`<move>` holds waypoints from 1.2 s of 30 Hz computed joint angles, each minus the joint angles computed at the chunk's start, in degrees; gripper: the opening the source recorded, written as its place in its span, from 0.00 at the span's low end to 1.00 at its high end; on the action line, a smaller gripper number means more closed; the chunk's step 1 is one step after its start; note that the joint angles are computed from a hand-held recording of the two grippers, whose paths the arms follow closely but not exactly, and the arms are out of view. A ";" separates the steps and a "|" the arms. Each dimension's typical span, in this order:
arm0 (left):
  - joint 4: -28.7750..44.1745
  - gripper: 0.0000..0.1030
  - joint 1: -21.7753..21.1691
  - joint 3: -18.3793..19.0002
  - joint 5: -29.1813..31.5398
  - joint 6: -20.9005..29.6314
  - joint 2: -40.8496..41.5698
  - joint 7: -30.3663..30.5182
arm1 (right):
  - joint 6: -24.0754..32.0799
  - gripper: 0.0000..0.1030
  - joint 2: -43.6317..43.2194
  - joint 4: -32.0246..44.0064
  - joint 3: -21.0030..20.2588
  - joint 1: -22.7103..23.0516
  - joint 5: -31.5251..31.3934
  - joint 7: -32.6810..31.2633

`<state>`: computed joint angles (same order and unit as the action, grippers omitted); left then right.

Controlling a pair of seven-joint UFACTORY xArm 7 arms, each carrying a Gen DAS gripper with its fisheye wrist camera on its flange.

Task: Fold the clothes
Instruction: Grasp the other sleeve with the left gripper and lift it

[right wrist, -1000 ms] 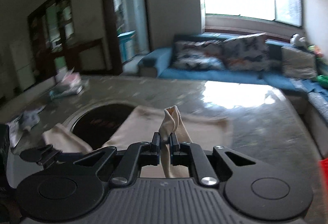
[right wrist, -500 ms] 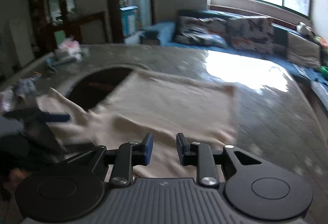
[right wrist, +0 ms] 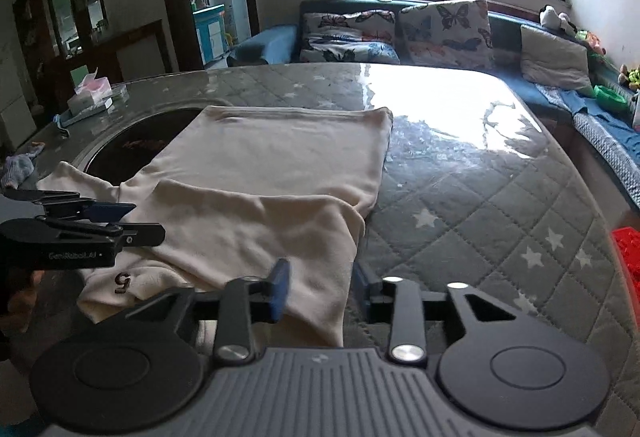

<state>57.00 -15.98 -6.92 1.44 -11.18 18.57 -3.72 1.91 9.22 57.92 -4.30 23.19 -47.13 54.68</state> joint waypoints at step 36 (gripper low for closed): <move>3.49 0.16 0.17 0.62 1.78 8.03 -0.46 -1.29 | 3.46 0.79 0.32 1.98 6.20 -4.60 -33.22 24.79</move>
<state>60.49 -15.81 -6.31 3.22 -3.15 18.12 -5.01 5.37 9.54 59.90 1.90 18.58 -80.35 79.47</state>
